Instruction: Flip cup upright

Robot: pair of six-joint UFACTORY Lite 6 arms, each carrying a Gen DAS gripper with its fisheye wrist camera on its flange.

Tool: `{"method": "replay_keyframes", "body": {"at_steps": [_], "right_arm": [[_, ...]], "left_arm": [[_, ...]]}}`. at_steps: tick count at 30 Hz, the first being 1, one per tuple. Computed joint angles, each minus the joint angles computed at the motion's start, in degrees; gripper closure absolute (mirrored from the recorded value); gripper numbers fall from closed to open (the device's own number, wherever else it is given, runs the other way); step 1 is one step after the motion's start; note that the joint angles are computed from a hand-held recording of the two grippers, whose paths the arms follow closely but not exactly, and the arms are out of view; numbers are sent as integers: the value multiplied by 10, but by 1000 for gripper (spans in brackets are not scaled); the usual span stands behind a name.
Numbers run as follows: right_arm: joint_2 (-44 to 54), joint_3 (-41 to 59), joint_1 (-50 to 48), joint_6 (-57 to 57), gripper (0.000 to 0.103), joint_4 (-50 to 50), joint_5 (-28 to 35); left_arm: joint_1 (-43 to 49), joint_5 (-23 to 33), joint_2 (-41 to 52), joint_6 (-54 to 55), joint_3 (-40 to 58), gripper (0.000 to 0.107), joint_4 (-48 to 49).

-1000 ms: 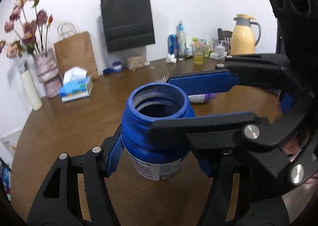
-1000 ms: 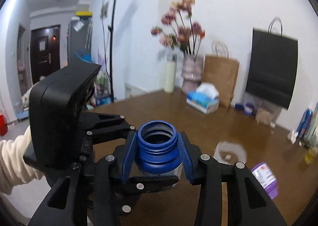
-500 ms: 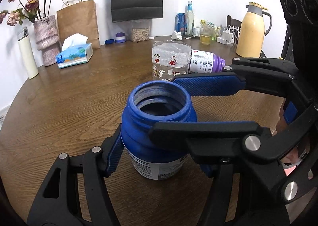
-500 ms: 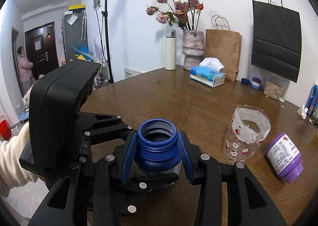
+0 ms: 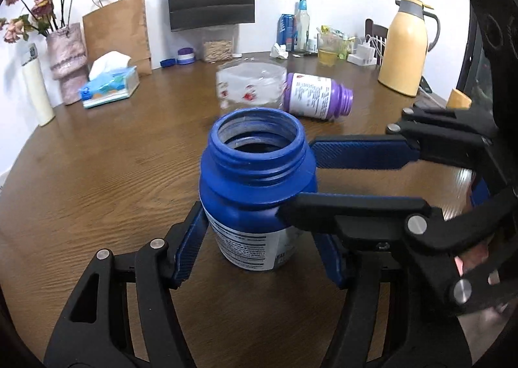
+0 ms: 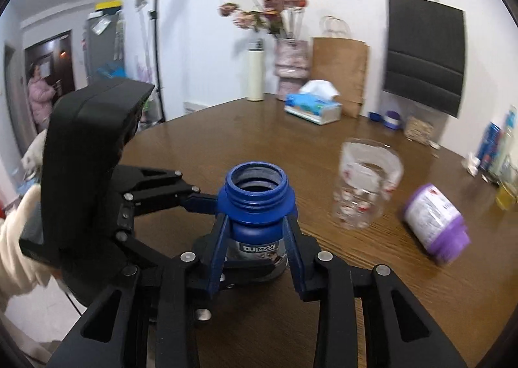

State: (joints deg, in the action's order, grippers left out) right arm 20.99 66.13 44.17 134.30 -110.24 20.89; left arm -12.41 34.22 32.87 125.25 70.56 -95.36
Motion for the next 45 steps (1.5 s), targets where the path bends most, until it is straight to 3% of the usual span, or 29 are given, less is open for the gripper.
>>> {"method": "replay_keyframes", "body": {"at_steps": [5, 13, 16, 17, 18, 19, 20, 21, 22, 23, 25, 28, 31, 39, 42, 45], "right_arm": [[-35, -60, -32, 94, 66, -66, 2], [-57, -84, -28, 114, 66, -74, 17], [-72, -106, -30, 175, 66, -123, 15], [-84, -119, -30, 194, 64, -139, 14], [-110, -146, -27, 212, 51, -151, 19], [-134, -171, -23, 209, 26, -140, 28], [-159, -195, -16, 185, 16, -106, 42], [-205, -240, 0, 154, 12, -48, 79], [-240, -271, 10, 140, 12, -13, 101], [-275, -299, 14, 129, 12, 18, 113], [-343, -337, 23, 77, 12, 115, 138], [-357, -319, 47, -2, 12, 216, 188], [-352, -298, 63, -19, 12, 237, 200], [-346, -275, 105, -52, 12, 271, 237], [-328, -246, 187, -108, 12, 372, 322], [-286, -228, 298, -72, 12, 410, 433]], "left_arm": [[-51, -35, 4, -29, 18, 48, -2], [-55, -34, 6, -20, 18, 47, -24], [-52, -46, -6, -8, 4, 40, -37], [-44, -47, -22, 14, -18, 37, -52], [-33, -43, -42, 38, -43, 31, -66], [-18, -29, -63, 64, -72, 27, -80], [11, -2, -98, 103, -118, 26, -99], [29, 12, -117, 122, -140, 20, -110], [59, 30, -155, 157, -182, 6, -144], [75, 33, -182, 174, -206, 4, -172], [112, 50, -232, 173, -246, 4, -210], [149, 73, -271, 107, -263, 4, -180], [148, 57, -303, 131, -284, 4, -218], [174, 75, -333, 101, -287, 4, -195], [181, 60, -396, 114, -342, 4, -218], [218, 98, -532, 216, -505, 4, -293]]}}
